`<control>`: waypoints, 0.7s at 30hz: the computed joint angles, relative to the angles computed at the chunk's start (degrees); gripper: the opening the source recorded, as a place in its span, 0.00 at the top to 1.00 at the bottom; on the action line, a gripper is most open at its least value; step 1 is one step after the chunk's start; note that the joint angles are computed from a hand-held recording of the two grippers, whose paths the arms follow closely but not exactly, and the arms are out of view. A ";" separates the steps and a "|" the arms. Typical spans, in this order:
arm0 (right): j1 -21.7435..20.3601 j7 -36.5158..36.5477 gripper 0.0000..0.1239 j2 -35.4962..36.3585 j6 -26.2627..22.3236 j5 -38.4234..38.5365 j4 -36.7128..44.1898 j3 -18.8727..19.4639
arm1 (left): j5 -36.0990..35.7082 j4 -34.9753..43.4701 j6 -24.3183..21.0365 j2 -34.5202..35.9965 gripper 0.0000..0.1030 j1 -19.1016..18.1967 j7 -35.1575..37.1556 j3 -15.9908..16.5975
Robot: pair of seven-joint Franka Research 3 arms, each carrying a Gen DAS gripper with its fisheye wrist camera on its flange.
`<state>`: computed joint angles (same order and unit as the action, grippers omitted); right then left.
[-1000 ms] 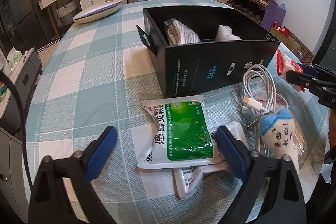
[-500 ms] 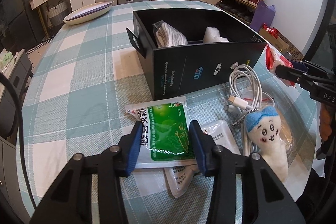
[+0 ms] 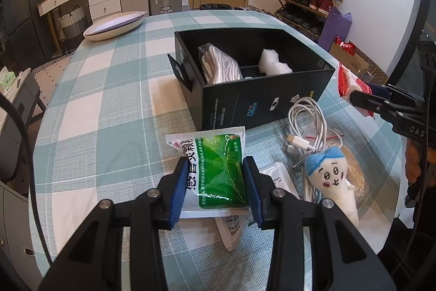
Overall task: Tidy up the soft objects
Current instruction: 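Carry the red bag with the right tool while the left tool carries the green packet over the box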
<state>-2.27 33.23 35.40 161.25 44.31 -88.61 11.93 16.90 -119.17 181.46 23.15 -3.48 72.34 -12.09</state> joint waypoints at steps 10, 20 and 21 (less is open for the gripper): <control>-2.14 -5.99 0.58 -1.31 -0.11 5.61 -1.03 2.72 | 1.44 -2.47 6.40 -2.57 0.62 -6.26 -4.26 8.06; -1.93 -10.82 0.58 -2.68 -1.08 11.27 -1.71 2.87 | -1.90 -4.02 11.05 -4.42 0.62 -12.55 -3.81 14.31; -1.86 -11.30 0.58 -2.78 -1.29 11.74 -1.73 2.83 | -2.23 -3.86 11.15 -4.42 0.62 -12.65 -3.43 14.29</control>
<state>-4.13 21.94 32.62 159.96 56.05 -90.34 14.76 14.67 -123.03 192.61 18.74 -16.14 68.91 2.20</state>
